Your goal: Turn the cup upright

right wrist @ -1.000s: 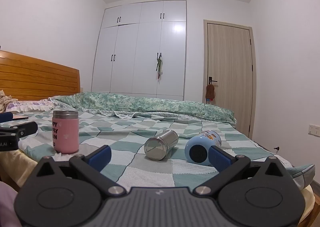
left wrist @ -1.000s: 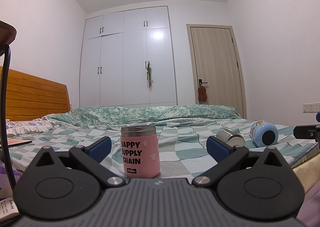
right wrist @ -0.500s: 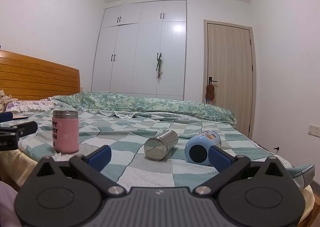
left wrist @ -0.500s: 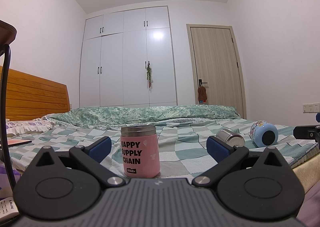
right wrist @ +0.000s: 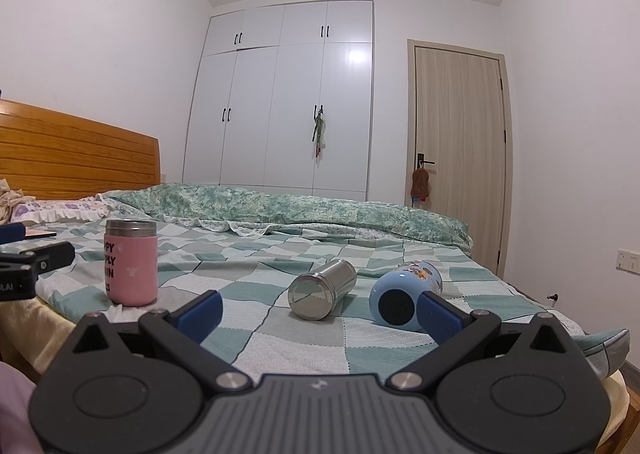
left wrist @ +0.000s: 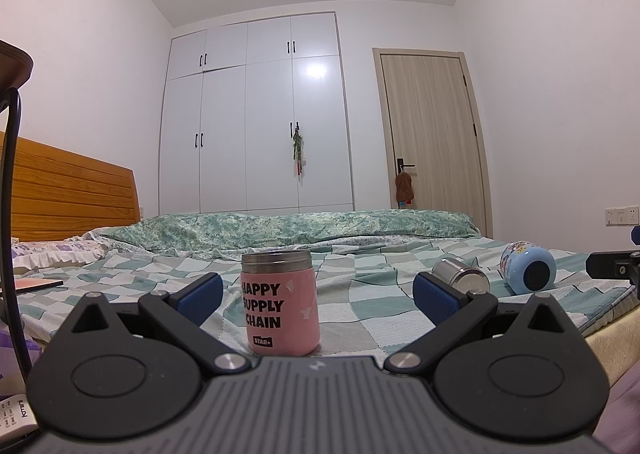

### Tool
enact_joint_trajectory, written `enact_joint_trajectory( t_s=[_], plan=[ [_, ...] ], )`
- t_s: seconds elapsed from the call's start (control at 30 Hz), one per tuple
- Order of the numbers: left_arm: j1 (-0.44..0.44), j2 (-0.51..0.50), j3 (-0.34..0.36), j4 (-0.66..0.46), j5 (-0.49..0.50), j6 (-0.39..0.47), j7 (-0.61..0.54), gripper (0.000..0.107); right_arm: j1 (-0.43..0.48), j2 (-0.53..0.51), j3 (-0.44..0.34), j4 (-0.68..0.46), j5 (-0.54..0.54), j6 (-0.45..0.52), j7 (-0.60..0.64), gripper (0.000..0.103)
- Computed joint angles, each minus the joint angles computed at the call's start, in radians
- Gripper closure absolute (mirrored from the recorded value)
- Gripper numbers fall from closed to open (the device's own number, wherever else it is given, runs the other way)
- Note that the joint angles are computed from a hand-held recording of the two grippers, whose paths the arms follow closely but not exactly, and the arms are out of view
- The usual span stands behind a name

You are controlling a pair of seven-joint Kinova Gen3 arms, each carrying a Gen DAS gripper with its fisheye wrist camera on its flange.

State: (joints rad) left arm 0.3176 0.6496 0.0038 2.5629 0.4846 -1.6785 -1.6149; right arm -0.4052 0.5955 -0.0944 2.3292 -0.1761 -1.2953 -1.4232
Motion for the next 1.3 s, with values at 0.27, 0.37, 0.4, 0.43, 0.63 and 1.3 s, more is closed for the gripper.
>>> enact_joint_trajectory(
  t_s=[0.27,0.37,0.4,0.43,0.63,1.3],
  plan=[
    [0.0,0.0,0.0,0.0,0.0,0.0,0.0,0.004,0.0,-0.001,0.0,-0.003,-0.001,0.005,0.002,0.0],
    [0.0,0.0,0.001,0.0,0.0,0.0,0.0,0.004,-0.001,-0.001,-0.001,-0.004,-0.002,0.007,0.003,0.0],
    [0.0,0.0,0.001,0.0,0.0,0.0,0.0,0.004,-0.001,-0.001,-0.001,-0.004,-0.002,0.007,0.003,0.0],
    [0.0,0.0,0.001,0.0,0.0,0.0,0.0,0.004,-0.001,-0.001,-0.001,-0.004,-0.003,0.007,0.003,0.0],
    [0.0,0.0,0.001,0.0,0.0,0.0,0.0,0.004,-0.003,-0.002,-0.001,-0.008,-0.005,0.013,0.005,0.0],
    [-0.006,-0.018,0.0,0.002,-0.008,0.03,-0.01,0.004,-0.007,-0.016,0.002,-0.025,-0.009,0.065,0.022,0.0]
  ],
)
